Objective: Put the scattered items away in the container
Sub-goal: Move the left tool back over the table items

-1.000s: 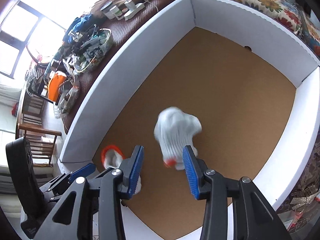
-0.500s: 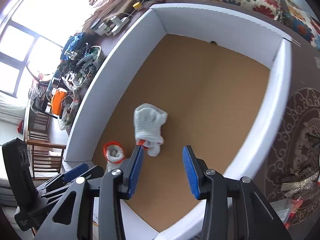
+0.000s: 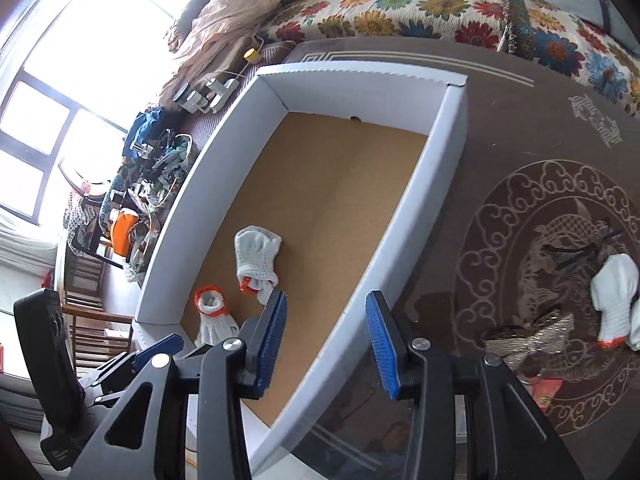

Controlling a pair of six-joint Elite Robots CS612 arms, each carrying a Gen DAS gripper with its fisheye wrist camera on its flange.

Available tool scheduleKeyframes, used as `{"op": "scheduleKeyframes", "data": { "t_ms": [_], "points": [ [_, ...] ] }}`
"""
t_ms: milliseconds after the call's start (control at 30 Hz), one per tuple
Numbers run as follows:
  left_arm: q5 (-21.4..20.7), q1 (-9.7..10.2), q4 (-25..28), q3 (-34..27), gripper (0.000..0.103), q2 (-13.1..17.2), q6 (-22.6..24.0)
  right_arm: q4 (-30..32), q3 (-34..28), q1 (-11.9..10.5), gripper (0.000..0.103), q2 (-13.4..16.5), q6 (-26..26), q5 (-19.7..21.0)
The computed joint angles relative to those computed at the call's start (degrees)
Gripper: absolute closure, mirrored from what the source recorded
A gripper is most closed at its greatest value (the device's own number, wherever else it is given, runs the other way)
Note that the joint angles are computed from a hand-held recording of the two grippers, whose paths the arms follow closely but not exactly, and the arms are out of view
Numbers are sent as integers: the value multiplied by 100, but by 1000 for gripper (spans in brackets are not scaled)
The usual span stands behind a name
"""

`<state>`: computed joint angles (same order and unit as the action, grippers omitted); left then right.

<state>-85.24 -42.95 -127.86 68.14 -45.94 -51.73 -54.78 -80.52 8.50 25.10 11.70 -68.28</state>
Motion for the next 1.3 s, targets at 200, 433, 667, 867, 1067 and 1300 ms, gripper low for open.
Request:
{"op": "scheduleKeyframes", "data": {
  "t_ms": [200, 433, 667, 867, 1067, 1300],
  "points": [
    [76, -172, 217, -327, 38, 126, 231, 189, -390, -154, 61, 83, -61, -122],
    [340, -396, 372, -639, 38, 222, 501, 175, -889, -282, 61, 169, -237, -715],
    [451, -619, 632, -1144, 38, 456, 864, 191, -1425, -458, 61, 306, -362, -1240],
    [445, -777, 760, -1490, 38, 619, 1140, 334, -1746, -596, 61, 366, -539, -1552],
    [478, -893, 880, -1735, 38, 736, 1301, 453, -1945, -738, 61, 411, -562, -1631],
    [504, -959, 1008, -1886, 38, 811, 1408, 524, -2102, -808, 61, 467, -644, -1771]
  ]
}}
